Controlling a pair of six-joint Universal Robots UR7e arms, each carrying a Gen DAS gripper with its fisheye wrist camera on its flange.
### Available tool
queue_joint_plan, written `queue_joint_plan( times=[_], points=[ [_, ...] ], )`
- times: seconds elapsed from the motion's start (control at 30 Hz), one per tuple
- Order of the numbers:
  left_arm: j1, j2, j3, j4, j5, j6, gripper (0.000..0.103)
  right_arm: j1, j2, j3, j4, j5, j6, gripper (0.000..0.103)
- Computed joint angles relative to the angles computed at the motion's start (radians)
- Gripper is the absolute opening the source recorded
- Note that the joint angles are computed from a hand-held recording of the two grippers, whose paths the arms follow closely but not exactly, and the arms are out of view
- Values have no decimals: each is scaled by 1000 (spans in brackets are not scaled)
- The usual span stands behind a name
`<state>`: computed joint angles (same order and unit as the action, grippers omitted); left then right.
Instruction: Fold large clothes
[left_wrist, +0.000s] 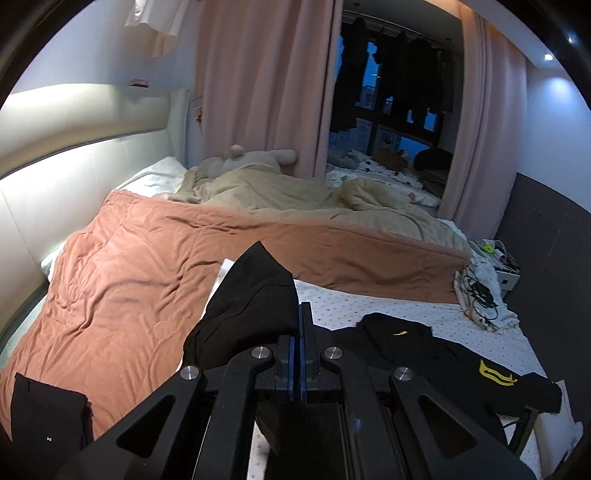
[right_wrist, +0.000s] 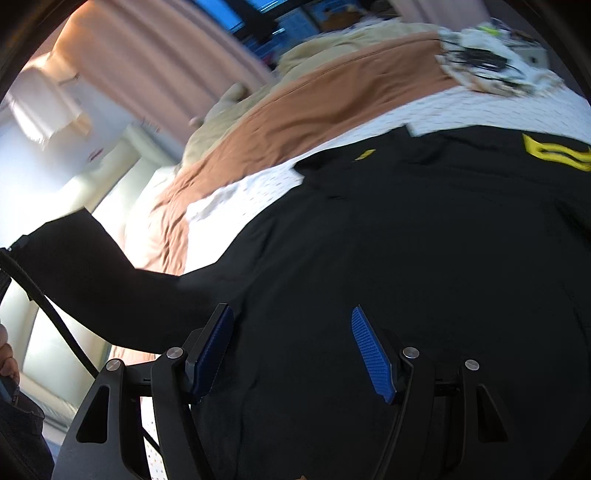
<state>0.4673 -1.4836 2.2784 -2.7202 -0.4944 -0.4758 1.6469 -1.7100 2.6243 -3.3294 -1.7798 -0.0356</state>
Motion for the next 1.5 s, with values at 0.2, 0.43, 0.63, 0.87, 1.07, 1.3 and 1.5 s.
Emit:
queue_joint_plan(
  times=[0.2, 0.43, 0.63, 0.87, 1.07, 1.3, 1.5],
  points=[
    [-35, 117, -57, -75, -98, 45, 4, -29, -158, 93, -2, -38, 44, 65],
    [-31, 254, -107, -165, -212, 85, 4, -70, -264, 123, 27, -22, 66, 65],
    [-10, 369, -133, -263, -302, 84, 4, -169, -408, 152, 118, 34, 71, 65],
    [36, 505, -141, -388, -398, 52, 4, -278, -540, 158, 229, 92, 102, 65],
    [51, 660, -137, -522, -400, -15, 4, -322, -616, 152, 293, 97, 105, 65],
    [102, 809, -147, -616, -532, -107, 4, -415, -741, 149, 402, 134, 95, 65],
    [108, 862, -155, -584, -563, -224, 41, -381, -733, 146, 406, 104, 90, 65]
  ],
)
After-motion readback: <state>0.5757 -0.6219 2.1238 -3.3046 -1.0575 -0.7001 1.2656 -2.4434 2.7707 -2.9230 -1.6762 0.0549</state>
